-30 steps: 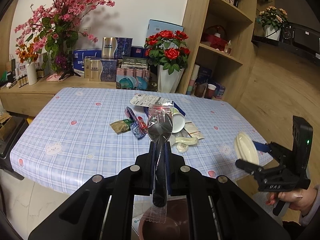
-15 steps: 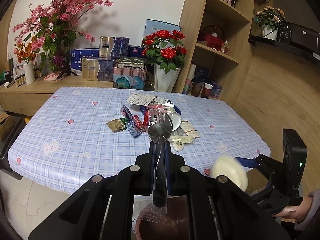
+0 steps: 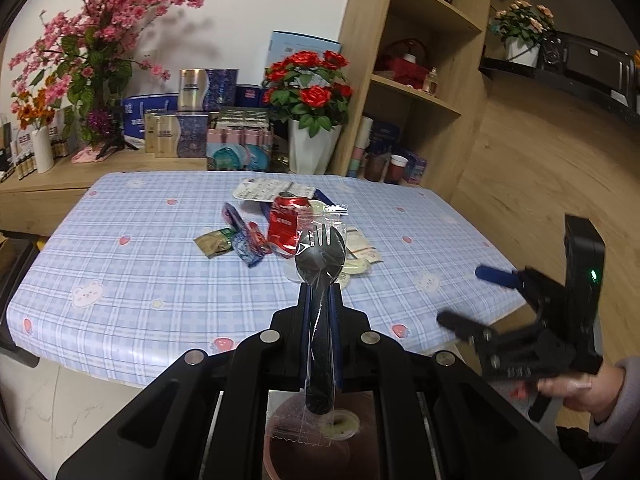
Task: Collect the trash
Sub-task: 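Carry the fork and lid over the brown bin and open both grippers, then move both open grippers back over the trash on the table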
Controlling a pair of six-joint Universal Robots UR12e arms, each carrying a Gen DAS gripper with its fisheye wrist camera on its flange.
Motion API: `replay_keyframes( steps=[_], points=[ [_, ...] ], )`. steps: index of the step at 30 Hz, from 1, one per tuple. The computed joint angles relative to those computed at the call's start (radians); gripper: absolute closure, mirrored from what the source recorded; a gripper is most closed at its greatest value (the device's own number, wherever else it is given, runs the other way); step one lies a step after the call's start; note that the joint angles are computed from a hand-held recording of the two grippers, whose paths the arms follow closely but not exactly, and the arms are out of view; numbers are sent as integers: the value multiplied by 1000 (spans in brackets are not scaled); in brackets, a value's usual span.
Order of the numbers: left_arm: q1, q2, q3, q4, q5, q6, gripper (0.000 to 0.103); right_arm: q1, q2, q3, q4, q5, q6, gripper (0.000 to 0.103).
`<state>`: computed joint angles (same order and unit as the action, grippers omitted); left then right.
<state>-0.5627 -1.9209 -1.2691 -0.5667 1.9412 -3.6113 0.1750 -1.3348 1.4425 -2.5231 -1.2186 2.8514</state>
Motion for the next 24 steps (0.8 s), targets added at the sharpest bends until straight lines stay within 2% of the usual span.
replay_keyframes(
  steps=[4,14,15,18,20,24],
  points=[
    [-2,-4,4,4,-35,30,94,-12,3,-3,-27,-23,39,6],
    [-5,-14,14,-2,-108,78,93,-21,7,-5,-34,-46,58,6],
    [-3,-12,10,2,-127,81,89,-21,7,-4,-33,-47,59,6],
    [-1,-9,3,27,-161,91,37,-22,7,-6,-29,-51,63,6],
    [-10,-11,4,51,-128,114,34,-23,7,-6,-28,-53,65,6],
    [-24,-20,17,33,-49,141,23,-23,8,-8,-24,-63,72,6]
  ],
)
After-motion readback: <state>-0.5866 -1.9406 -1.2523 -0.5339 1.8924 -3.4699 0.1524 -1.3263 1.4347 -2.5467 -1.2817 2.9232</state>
